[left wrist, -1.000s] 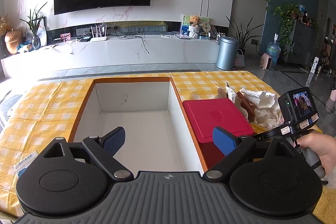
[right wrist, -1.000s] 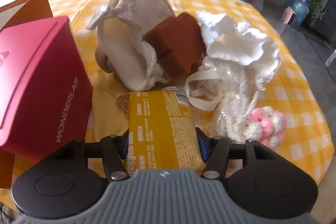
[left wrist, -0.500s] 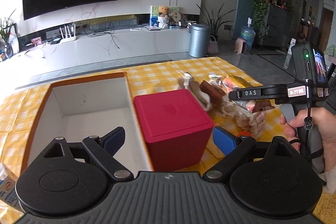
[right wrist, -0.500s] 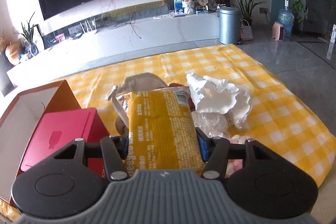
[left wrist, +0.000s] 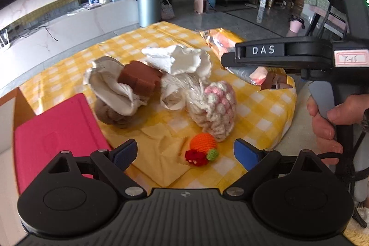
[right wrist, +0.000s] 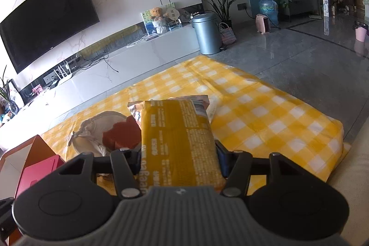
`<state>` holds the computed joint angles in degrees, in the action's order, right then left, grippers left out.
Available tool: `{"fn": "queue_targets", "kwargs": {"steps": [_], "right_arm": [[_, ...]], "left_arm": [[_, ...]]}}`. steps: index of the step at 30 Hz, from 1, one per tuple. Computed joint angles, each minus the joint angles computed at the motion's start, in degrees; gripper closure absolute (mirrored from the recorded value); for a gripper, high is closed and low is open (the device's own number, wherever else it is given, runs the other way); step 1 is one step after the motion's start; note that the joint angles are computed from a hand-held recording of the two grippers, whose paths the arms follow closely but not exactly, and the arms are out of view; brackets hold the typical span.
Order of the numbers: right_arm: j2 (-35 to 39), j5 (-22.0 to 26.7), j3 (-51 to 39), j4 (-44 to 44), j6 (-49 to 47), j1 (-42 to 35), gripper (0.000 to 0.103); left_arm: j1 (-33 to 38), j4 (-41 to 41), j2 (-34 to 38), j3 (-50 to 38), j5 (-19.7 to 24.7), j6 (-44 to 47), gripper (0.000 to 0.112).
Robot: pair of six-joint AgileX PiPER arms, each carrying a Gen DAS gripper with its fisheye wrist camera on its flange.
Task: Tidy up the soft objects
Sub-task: 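Lift the yellow packet with the right tool while the left tool grasps the orange crocheted fruit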
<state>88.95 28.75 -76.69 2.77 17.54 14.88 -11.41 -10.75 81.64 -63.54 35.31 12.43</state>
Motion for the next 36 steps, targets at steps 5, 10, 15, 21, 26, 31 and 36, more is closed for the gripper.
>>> {"fn": "queue_targets", "kwargs": {"steps": [5, 10, 15, 21, 26, 31, 36], "right_arm": [[-0.93, -0.88, 0.71, -0.73, -0.21, -0.96, 0.046], [-3.29, -2.18, 3.23, 9.56, -8.87, -4.91, 0.046], [-3.99, -2.32, 4.05, 9.03, -8.43, -6.03, 0.046], [-3.23, -1.42, 3.95, 9.31, -8.3, -6.63, 0.046], [-3.34, -1.58, 4.3, 10.7, -9.73, -6.83, 0.046], [-3.22, -1.28, 4.35, 10.41, -9.34, -6.86, 0.046], [-2.98, -0.88, 4.16, 10.01, -9.14, -6.69, 0.046]], "left_arm": [[-0.14, -2.6, 5.39, -2.66, 0.72, 4.15, 0.009], [-2.1, 6.33, 8.33, -3.8, -2.97, -4.06, 0.009], [-5.86, 12.88, 12.11, -7.32, -0.1, -4.52, 0.009], [-9.19, 17.57, 17.38, -11.4, 4.11, -4.19, 0.018], [-9.05, 15.95, 22.21, -15.84, 7.95, -4.03, 0.044], [-7.54, 12.25, 21.35, -14.37, 5.27, -4.39, 0.063], [-6.59, 8.62, 15.01, -11.18, 4.77, -0.54, 0.063]]}}
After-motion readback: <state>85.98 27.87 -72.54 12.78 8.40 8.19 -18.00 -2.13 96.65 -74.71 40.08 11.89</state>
